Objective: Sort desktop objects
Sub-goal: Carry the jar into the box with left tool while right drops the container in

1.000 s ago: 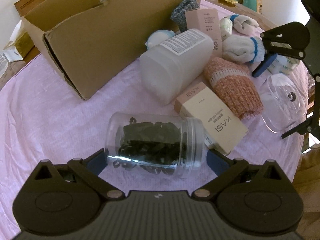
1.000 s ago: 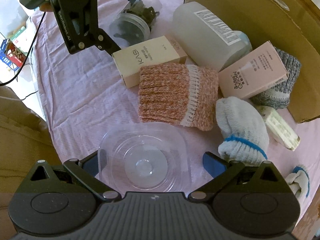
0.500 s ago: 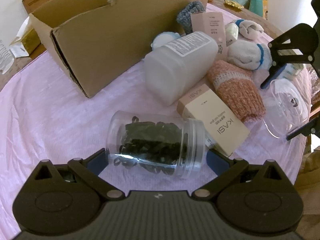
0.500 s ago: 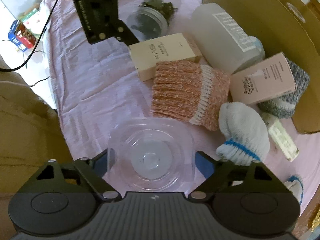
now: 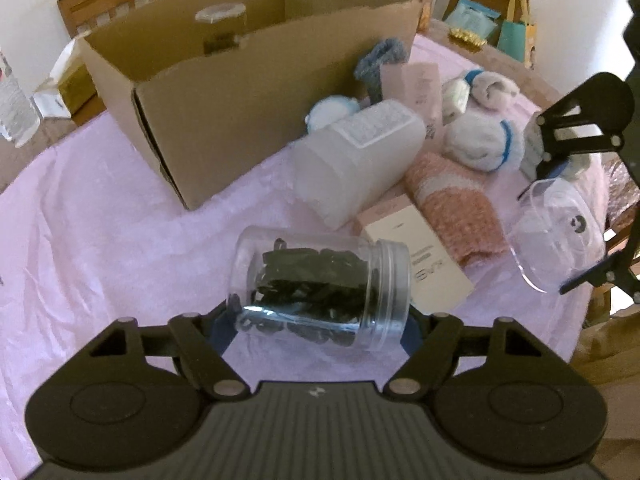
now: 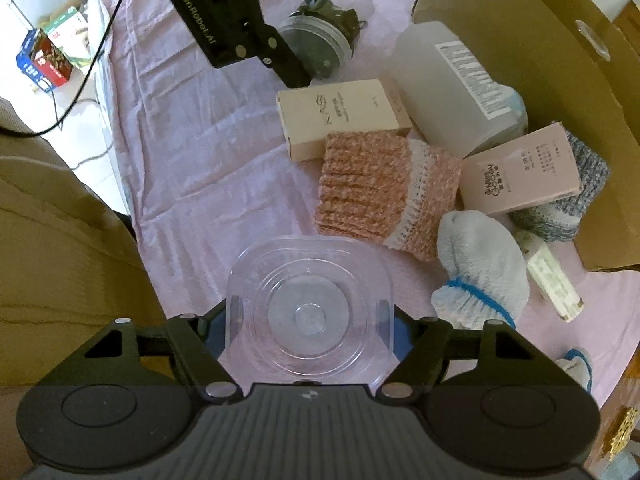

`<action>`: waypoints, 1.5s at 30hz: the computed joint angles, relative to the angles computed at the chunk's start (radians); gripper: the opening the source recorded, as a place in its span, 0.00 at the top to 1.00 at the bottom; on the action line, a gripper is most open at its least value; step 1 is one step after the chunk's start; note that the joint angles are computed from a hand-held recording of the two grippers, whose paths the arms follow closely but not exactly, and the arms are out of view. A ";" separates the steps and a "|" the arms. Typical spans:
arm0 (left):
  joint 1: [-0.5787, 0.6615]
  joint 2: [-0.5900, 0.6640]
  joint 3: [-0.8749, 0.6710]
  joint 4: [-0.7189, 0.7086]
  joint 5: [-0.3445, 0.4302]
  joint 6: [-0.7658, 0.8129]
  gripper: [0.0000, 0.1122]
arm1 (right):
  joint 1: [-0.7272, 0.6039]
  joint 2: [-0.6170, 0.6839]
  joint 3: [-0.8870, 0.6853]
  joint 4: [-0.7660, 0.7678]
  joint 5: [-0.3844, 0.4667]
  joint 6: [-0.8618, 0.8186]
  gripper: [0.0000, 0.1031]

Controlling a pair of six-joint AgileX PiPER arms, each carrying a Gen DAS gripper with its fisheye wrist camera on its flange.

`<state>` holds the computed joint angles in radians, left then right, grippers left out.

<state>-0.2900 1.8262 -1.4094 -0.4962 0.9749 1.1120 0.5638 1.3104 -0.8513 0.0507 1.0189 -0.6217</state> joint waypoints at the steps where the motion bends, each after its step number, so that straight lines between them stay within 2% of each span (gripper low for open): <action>1: 0.004 -0.010 -0.005 -0.005 0.011 0.005 0.31 | -0.004 -0.008 -0.003 0.003 0.004 -0.001 0.24; 6: 0.015 -0.045 -0.063 -0.049 0.089 0.019 0.31 | -0.060 -0.032 -0.055 0.041 0.049 -0.055 0.24; 7: 0.007 -0.048 -0.072 -0.057 0.089 0.014 0.31 | -0.108 0.009 -0.108 0.056 0.043 -0.099 0.24; 8: 0.006 -0.050 -0.092 -0.064 0.099 0.008 0.31 | -0.146 0.017 -0.146 0.055 0.076 -0.133 0.24; 9: 0.009 -0.051 -0.108 -0.070 0.107 0.001 0.31 | -0.144 0.065 -0.223 0.068 0.073 -0.127 0.24; 11: 0.002 -0.040 -0.156 -0.089 0.121 -0.027 0.31 | -0.132 0.080 -0.294 0.059 0.096 -0.111 0.24; 15: -0.013 -0.001 -0.271 -0.112 0.143 -0.092 0.31 | -0.202 0.110 -0.396 0.087 0.097 -0.153 0.24; 22: -0.060 0.098 -0.463 -0.112 0.128 -0.198 0.31 | -0.255 0.186 -0.546 0.112 0.061 -0.171 0.24; 25: -0.085 0.158 -0.562 -0.079 0.113 -0.256 0.31 | -0.278 0.241 -0.646 0.122 0.075 -0.182 0.24; 30: -0.108 0.282 -0.754 -0.016 0.146 -0.376 0.31 | -0.302 0.344 -0.796 0.136 0.078 -0.189 0.24; 39: -0.139 0.406 -0.927 0.063 0.197 -0.493 0.31 | -0.336 0.523 -1.042 0.150 0.125 -0.180 0.24; 45: -0.156 0.460 -0.998 0.111 0.216 -0.564 0.31 | -0.352 0.641 -1.176 0.169 0.198 -0.157 0.24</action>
<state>-0.4456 2.2861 -2.4078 -0.3847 1.1910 0.5479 0.2119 1.9511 -2.0272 0.2192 1.2172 -0.7784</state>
